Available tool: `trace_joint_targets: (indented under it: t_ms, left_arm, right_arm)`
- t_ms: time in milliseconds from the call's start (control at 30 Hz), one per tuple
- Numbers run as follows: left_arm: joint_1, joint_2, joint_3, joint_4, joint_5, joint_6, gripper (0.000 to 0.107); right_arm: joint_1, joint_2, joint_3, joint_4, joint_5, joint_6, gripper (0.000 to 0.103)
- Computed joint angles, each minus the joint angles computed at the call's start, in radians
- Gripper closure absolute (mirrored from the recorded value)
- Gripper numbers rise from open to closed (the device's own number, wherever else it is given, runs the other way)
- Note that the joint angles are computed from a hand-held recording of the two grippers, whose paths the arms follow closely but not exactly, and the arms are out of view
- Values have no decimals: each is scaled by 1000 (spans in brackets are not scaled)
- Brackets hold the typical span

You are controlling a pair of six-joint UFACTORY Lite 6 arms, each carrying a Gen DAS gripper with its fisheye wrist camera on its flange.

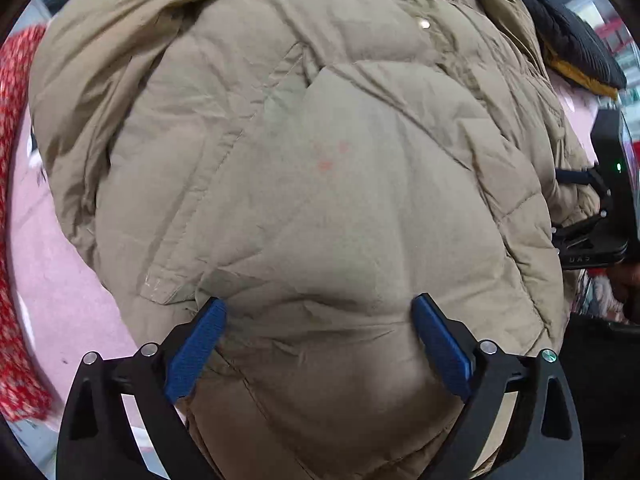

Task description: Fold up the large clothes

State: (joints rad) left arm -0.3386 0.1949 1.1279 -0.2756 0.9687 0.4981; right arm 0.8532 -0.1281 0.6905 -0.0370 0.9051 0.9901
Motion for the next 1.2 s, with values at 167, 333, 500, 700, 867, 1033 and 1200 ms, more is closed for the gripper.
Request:
trace_joint_targets:
  t_ms: [167, 333, 500, 700, 867, 1033, 1200]
  left_arm:
    - [-60, 18, -41, 64, -100, 9, 9]
    - [-137, 17, -70, 149, -185, -127, 9]
    - [-149, 23, -78, 141, -212, -111, 9]
    - [-100, -7, -96, 97, -199, -5, 9]
    - [-55, -26, -76, 79, -154, 55, 9]
    - [-15, -49, -36, 76, -103, 56, 10]
    - [-64, -157, -37, 236, -166, -42, 12]
  right_arm:
    - [7, -31, -81, -15, -94, 43, 4]
    - [-53, 6, -78, 19, -129, -44, 4]
    - [-123, 61, -36, 25, -130, -107, 4]
    - [-146, 250, 151, 29, -60, -94, 4]
    - [-142, 393, 353, 40, 98, -54, 5]
    - [-140, 394, 478, -60, 175, 21, 5]
    - [-253, 393, 591, -173, 187, 1, 5]
